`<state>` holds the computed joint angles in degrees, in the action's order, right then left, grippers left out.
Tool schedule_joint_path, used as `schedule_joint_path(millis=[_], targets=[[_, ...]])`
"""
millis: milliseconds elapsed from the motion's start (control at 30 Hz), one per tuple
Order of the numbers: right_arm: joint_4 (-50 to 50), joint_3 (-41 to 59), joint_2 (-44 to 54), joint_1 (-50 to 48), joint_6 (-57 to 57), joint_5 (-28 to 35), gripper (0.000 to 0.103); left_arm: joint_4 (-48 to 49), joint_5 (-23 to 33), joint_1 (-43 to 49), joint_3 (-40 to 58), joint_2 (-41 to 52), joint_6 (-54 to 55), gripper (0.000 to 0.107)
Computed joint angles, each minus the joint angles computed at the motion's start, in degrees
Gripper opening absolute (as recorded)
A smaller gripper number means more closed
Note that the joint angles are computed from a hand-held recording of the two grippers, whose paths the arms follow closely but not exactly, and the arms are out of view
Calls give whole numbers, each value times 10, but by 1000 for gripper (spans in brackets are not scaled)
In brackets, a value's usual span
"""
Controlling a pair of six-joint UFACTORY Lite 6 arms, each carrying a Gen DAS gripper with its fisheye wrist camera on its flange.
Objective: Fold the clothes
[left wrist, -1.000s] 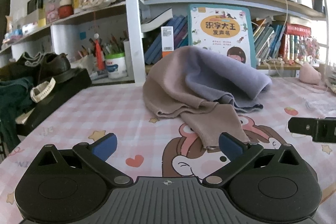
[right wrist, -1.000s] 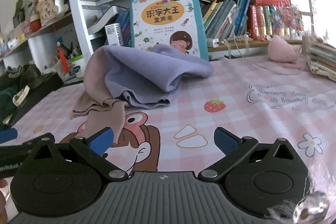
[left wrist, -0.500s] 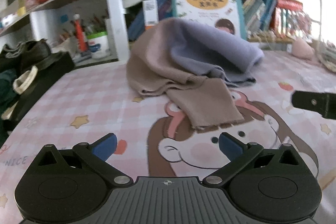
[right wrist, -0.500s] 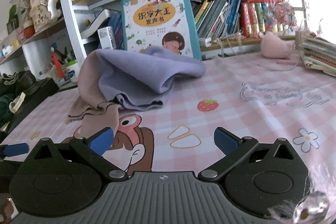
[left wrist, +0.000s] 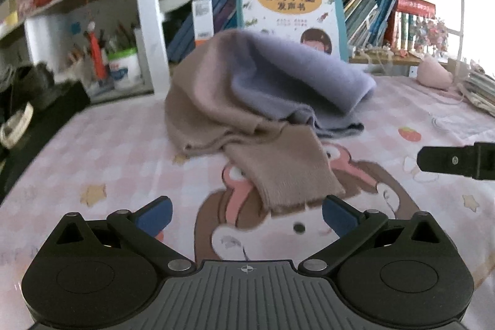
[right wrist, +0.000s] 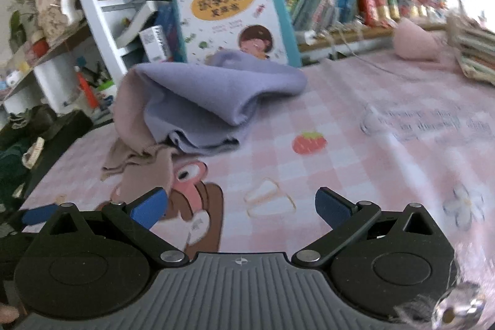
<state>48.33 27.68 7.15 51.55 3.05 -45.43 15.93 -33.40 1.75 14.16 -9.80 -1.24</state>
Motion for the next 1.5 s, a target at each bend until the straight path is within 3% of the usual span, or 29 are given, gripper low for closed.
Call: schedule_joint_path(millis=[200, 367, 567, 733, 867, 1033, 1167, 1267, 1333, 1400, 1500], targets=[[-107, 32, -22, -77, -27, 47, 103, 1, 11, -20, 50, 22, 8, 103], [-242, 86, -17, -169, 28, 112, 103, 40, 30, -25, 102, 51, -26, 103], [-517, 176, 43, -278, 281, 162, 103, -5, 42, -41, 145, 81, 21, 103], [-724, 270, 128, -342, 503, 168, 102, 60, 64, -30, 191, 110, -30, 103], [-816, 333, 192, -372, 619, 159, 100, 54, 84, -35, 231, 143, -11, 103], [-851, 378, 247, -386, 687, 134, 97, 50, 84, -43, 262, 195, 1, 103], [-868, 422, 288, -390, 723, 123, 86, 164, 56, -28, 269, 221, -113, 103], [-873, 470, 331, -394, 748, 123, 76, 162, 43, -34, 268, 228, -113, 103], [-889, 507, 366, -401, 783, 111, 63, 122, 37, -48, 262, 227, -74, 103], [-910, 541, 401, -409, 824, 90, 28, 80, 28, -65, 254, 223, -28, 103], [-943, 521, 374, -403, 846, 72, 16, 37, 9, -93, 240, 217, 27, 103]])
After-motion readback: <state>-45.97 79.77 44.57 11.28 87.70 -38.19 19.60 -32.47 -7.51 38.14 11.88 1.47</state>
